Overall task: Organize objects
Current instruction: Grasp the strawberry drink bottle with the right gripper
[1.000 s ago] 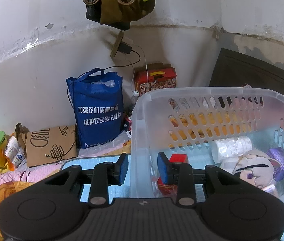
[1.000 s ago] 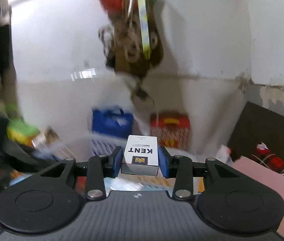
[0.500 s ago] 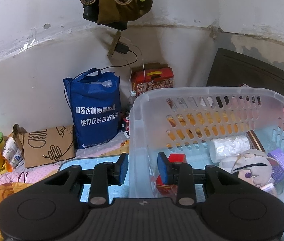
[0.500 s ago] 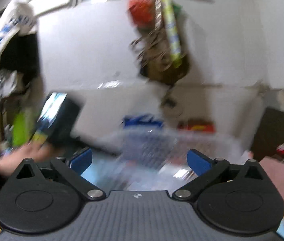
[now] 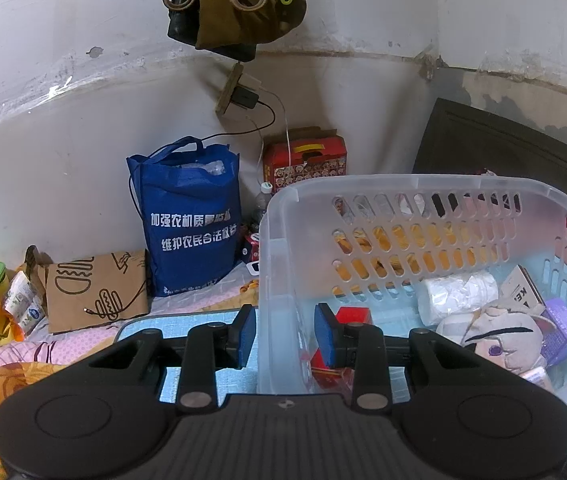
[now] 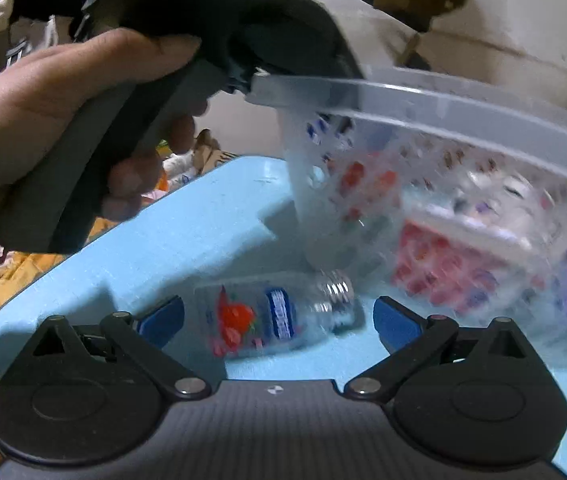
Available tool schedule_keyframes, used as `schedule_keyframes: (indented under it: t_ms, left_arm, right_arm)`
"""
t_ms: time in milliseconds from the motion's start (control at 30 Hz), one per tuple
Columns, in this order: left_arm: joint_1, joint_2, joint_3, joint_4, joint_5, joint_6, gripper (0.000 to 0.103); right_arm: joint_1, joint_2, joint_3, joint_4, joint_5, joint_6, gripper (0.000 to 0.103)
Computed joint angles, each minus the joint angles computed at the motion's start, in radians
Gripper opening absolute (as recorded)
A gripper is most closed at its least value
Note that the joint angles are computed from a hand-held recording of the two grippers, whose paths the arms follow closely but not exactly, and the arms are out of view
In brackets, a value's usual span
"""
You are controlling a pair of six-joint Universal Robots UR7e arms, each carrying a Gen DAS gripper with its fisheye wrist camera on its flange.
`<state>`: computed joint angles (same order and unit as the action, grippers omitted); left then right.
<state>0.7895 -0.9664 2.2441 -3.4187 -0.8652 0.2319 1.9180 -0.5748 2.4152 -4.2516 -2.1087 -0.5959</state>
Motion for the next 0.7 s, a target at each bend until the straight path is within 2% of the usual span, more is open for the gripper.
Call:
schedule_keyframes:
  t_ms: [67,100,167,233,400,533,633,700]
  left_arm:
    - [0.000,0.001,0.000,-0.003,0.001,0.002,0.037]
    - [0.000,0.001,0.000,-0.003,0.001,0.002,0.038]
    - [0.000,0.001,-0.001,0.000,-0.001,0.002,0.038]
    - [-0.001,0.003,-0.002,-0.002,0.001,0.002,0.038]
    - [-0.001,0.000,-0.005,0.005,0.002,-0.006,0.038]
    - [0.001,0.002,-0.005,-0.004,0.000,-0.007,0.038]
    - [0.004,0.004,-0.008,-0.004,-0.001,-0.005,0.038]
    - [0.005,0.006,-0.004,-0.017,-0.002,-0.001,0.038]
  right_arm:
    - [0.005,-0.002,-0.019,0.036,-0.022,0.002,0.103]
    - [-0.010,-0.011,-0.011,0.045,0.000,0.006,0.103]
    - [-0.019,-0.022,-0.001,0.048,0.020,0.021,0.097]
    - [-0.023,-0.031,0.003,0.062,0.021,0.037,0.086]
    - [-0.019,-0.034,0.010,0.075,0.024,0.034,0.085]
    - [-0.009,-0.014,0.014,0.028,0.011,-0.001,0.085]
    - [-0.013,0.001,0.036,-0.063,0.005,-0.042,0.085]
    - [-0.030,-0.016,0.081,-0.118,0.029,-0.030,0.085]
